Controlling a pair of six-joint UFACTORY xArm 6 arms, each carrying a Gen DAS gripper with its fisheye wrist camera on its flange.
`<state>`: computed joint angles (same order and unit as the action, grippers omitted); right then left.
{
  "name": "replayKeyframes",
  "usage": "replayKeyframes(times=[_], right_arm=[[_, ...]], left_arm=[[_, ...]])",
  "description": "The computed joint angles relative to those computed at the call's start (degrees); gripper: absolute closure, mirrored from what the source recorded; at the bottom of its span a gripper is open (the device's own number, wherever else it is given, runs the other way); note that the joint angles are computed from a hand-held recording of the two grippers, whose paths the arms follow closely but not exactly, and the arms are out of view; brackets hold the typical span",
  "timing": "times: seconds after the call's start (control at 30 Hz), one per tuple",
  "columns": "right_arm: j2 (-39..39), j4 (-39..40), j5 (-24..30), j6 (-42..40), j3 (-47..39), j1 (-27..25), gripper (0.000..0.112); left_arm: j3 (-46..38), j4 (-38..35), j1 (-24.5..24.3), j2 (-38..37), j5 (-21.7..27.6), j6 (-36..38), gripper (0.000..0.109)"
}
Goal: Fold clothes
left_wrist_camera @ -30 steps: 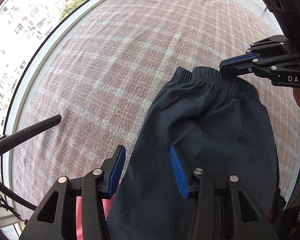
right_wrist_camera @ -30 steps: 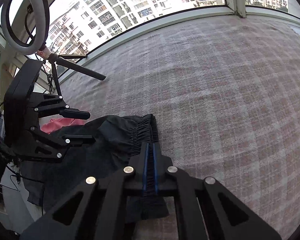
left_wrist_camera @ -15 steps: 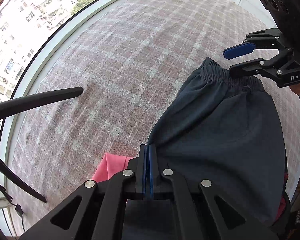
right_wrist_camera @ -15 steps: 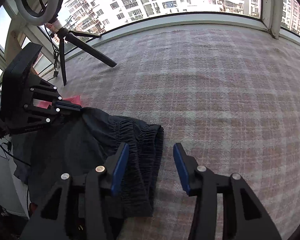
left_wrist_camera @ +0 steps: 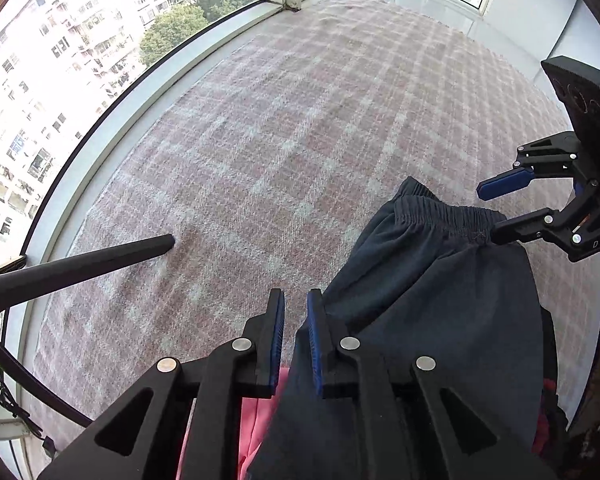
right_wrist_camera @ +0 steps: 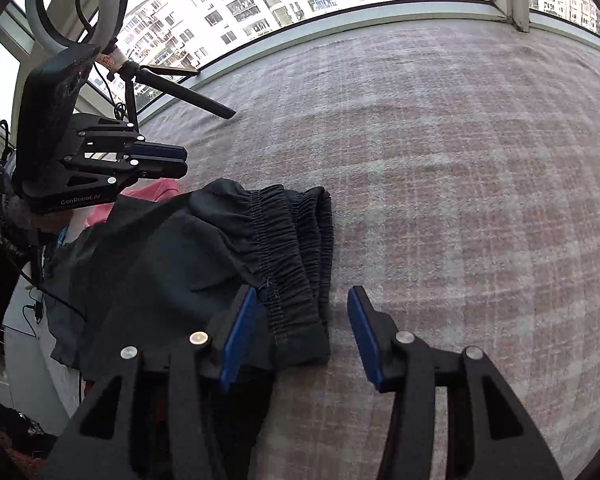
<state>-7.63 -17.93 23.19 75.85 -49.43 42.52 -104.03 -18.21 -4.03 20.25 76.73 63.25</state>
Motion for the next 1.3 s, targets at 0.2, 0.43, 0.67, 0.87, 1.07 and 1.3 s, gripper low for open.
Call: replayKeyframes(times=[0.2, 0.43, 0.67, 0.87, 1.07, 1.3], right_arm=[[0.0, -2.0, 2.1, 4.3, 0.4, 1.7, 0.069], [-1.9, -6.3, 2.0, 9.2, 2.0, 1.7, 0.069], [2.8, -3.3, 2.2, 4.7, -2.4, 1.9, 0.069], [3.0, -5.8, 2.5, 7.3, -2.8, 2.7, 0.067], [1.8, -10.9, 1.2, 13.6, -1.2, 3.0, 0.067], [1.9, -10.3, 2.5, 13.7, -2.1, 3.8, 0.067]], left_arm=[[-1.9, 2.9, -8.1, 2.2, 3.0, -0.2, 0.080], [1.4, 3.2, -10.4, 1.0, -0.6, -0.3, 0.095], [2.2, 6.0, -12.1, 1.0, -3.4, 1.6, 0.073], [-5.1, 5.0, -12.3, 6.1, 1.1, 0.6, 0.057], [-17.7, 3.4, -11.8, 13.9, 12.9, 0.4, 0.059], [-28.5, 5.1, -11.6, 18.5, 18.8, -2.4, 0.063]])
